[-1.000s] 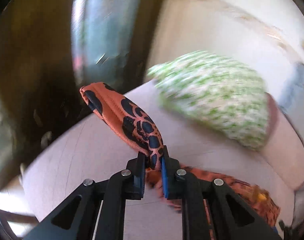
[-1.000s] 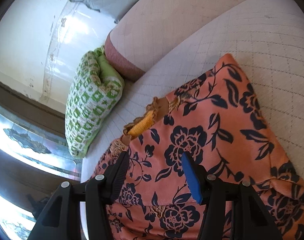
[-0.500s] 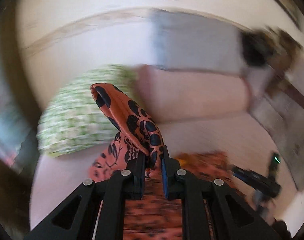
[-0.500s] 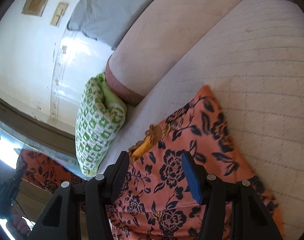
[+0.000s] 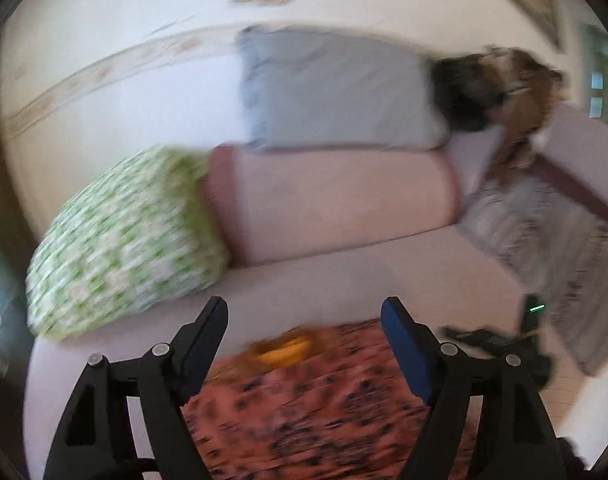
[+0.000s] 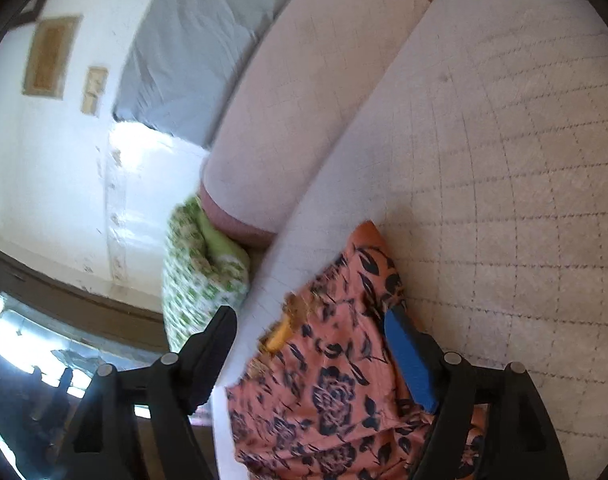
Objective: Fold small clothes
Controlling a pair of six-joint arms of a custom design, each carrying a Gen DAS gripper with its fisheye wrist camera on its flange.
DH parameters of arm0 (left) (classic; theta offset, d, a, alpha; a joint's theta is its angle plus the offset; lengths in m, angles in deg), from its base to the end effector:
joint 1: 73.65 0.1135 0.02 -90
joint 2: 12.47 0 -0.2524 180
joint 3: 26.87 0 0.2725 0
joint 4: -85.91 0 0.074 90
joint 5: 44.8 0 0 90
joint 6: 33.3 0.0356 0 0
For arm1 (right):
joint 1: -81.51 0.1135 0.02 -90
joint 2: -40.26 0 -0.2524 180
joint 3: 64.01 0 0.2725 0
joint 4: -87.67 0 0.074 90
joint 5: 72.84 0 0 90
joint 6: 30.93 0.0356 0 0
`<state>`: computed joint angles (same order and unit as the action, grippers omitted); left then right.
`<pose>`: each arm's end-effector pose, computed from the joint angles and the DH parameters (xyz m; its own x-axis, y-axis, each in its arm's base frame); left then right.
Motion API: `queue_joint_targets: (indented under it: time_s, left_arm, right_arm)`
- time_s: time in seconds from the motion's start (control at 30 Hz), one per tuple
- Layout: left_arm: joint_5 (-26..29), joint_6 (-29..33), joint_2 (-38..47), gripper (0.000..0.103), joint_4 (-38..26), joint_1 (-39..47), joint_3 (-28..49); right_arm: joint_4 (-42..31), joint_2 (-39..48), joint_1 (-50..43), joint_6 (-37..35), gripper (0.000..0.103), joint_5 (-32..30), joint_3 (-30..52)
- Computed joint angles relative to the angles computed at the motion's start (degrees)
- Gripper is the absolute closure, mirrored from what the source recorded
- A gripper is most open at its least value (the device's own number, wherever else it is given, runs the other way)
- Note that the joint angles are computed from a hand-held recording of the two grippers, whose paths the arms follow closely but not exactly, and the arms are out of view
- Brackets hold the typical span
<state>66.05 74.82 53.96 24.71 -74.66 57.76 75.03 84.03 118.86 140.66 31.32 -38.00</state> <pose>0.2561 -0.0172 0.3568 -0.5620 0.3006 -0.7706 0.4751 0.8799 -0.0032 0.1570 0.1089 0.1501 -0.4748 0.8442 -0.2486 0.3364 0.4352 0.8351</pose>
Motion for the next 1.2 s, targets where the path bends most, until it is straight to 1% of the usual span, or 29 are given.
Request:
queue_joint_targets:
  time_s: [0.07, 0.1, 0.17, 0.23, 0.27, 0.3, 0.37, 0.43, 0.47, 0.53, 0.57, 0.6, 0.63, 0.7, 0.73, 0.77, 0.8, 0.83, 0.87, 0.9, 0.93, 0.97, 1.0, 1.03, 1.07, 1.1, 1.13, 1.17, 1.2]
  left_arm:
    - [-2.9, 1.5, 2.9, 0.024, 3.5, 5.8, -4.3]
    - [-4.1, 1.9, 3.6, 0.024, 4.2, 8.4, -6.1]
    - [-7.2, 3.1, 6.5, 0.024, 7.4, 13.9, -9.6]
    - [-8.9, 3.4, 10.3, 0.024, 11.0, 18.1, -11.8]
    - [-9.3, 3.7, 13.1, 0.024, 13.4, 20.6, -12.7]
    - [-10.5, 2.6, 14.0, 0.024, 16.1, 20.3, -14.6]
    - [-11.7, 2.4, 17.1, 0.024, 19.5, 22.4, -16.1]
    - [-12.3, 1.2, 19.9, 0.024, 21.7, 22.9, -16.8]
    - [-13.2, 0.7, 21.3, 0.024, 23.2, 22.8, -17.5]
    - [-15.8, 0.3, 22.1, 0.024, 26.1, 21.7, -19.7]
    - [-17.4, 0.4, 22.8, 0.024, 27.8, 21.1, -21.1]
    - [-18.1, 0.6, 22.8, 0.024, 29.2, 20.9, -22.6]
    - [-18.2, 0.5, 22.5, 0.024, 29.7, 20.7, -23.5]
    - [-18.4, -0.3, 23.4, 0.024, 32.8, 20.1, -25.3]
    - [-18.4, -0.6, 23.2, 0.024, 33.9, 20.1, -26.3]
    - [-18.4, -1.2, 23.1, 0.024, 35.0, 20.1, -26.9]
    - [-18.7, -1.7, 22.3, 0.023, 35.2, 19.9, -27.6]
    - [-19.3, -1.7, 21.9, 0.024, 36.1, 19.4, -28.2]
    - [-19.8, -1.4, 21.4, 0.023, 36.8, 19.1, -28.7]
    - [-20.4, -1.2, 20.3, 0.023, 37.6, 18.7, -29.8]
    - [-20.7, -1.3, 19.3, 0.023, 38.5, 18.5, -30.8]
    - [-20.5, -1.4, 17.7, 0.024, 39.2, 18.7, -31.8]
    - [-20.2, -1.4, 16.3, 0.024, 39.4, 18.8, -32.4]
    - [-19.8, -1.6, 14.6, 0.024, 40.4, 18.9, -33.4]
    - [-19.5, -1.9, 12.3, 0.024, 41.9, 19.0, -34.5]
    - [-19.3, -2.2, 10.9, 0.024, 42.5, 19.0, -35.2]
    - [-18.4, -2.4, 9.3, 0.024, 42.8, 19.1, -36.0]
    - [-16.9, -2.4, 8.1, 0.024, 42.0, 18.9, -36.3]
    - [-16.2, -2.0, 8.1, 0.024, 40.9, 18.4, -36.0]
  right_arm:
    - [2.3, 6.3, -1.7, -0.6, 0.024, -4.1, 1.4]
    - [3.6, 10.2, -1.7, -0.5, 0.024, -5.1, 2.4]
    - [5.0, 17.6, -2.3, -1.6, 0.024, -7.4, 5.0]
    - [7.7, 22.4, -2.2, -2.6, 0.029, -8.4, 6.2]
    - [8.4, 25.3, -2.2, -3.4, 0.035, -8.9, 7.6]
    - [7.8, 27.4, -2.0, -3.9, 0.036, -8.9, 9.2]
    - [4.0, 32.2, -0.9, -4.8, 0.037, -6.8, 13.8]
    - [2.5, 36.0, -0.4, -6.3, 0.045, -6.7, 16.7]
    - [-0.2, 39.3, 0.1, -7.6, 0.059, -6.7, 19.9]
    - [-4.1, 42.9, 1.6, -9.9, 0.078, -5.1, 24.0]
    - [-4.8, 43.4, 2.2, -10.9, 0.087, -4.1, 25.1]
    - [-5.0, 43.4, 2.6, -11.5, 0.090, -3.3, 25.9]
    - [-5.3, 42.6, 3.4, -11.6, 0.090, -1.3, 26.2]
    - [-5.8, 39.8, 4.7, -12.0, 0.091, 4.1, 25.7]
    - [-7.3, 38.8, 5.5, -12.7, 0.091, 7.6, 26.4]
    - [-8.6, 39.0, 5.9, -13.0, 0.091, 9.3, 27.3]
    - [-9.5, 40.0, 5.8, -13.4, 0.091, 9.6, 28.1]
    - [-11.0, 43.1, 4.6, -13.5, 0.091, 7.3, 29.7]
    - [-12.6, 47.2, 3.0, -13.1, 0.090, 3.7, 31.5]
    - [-10.5, 48.8, 1.6, -12.5, 0.089, 0.3, 30.5]
    - [-6.3, 47.6, 1.5, -10.1, 0.089, 1.1, 27.7]
    - [-5.5, 45.3, 0.5, -8.6, 0.087, -0.9, 26.3]
    - [-6.7, 43.1, -0.5, -7.6, 0.085, -3.1, 26.1]
    - [-7.0, 40.7, -1.3, -7.1, 0.085, -3.9, 25.1]
    - [-6.9, 35.6, -1.0, -5.4, 0.085, -1.0, 22.5]
    - [-8.7, 32.5, 0.3, -3.9, 0.079, 3.9, 21.5]
    - [-12.9, 30.7, 2.2, -2.3, 0.076, 9.9, 22.2]
    - [-15.3, 30.1, 3.1, -2.3, 0.067, 13.1, 22.9]
    - [-15.1, 30.0, 3.8, -3.5, 0.066, 14.1, 23.0]
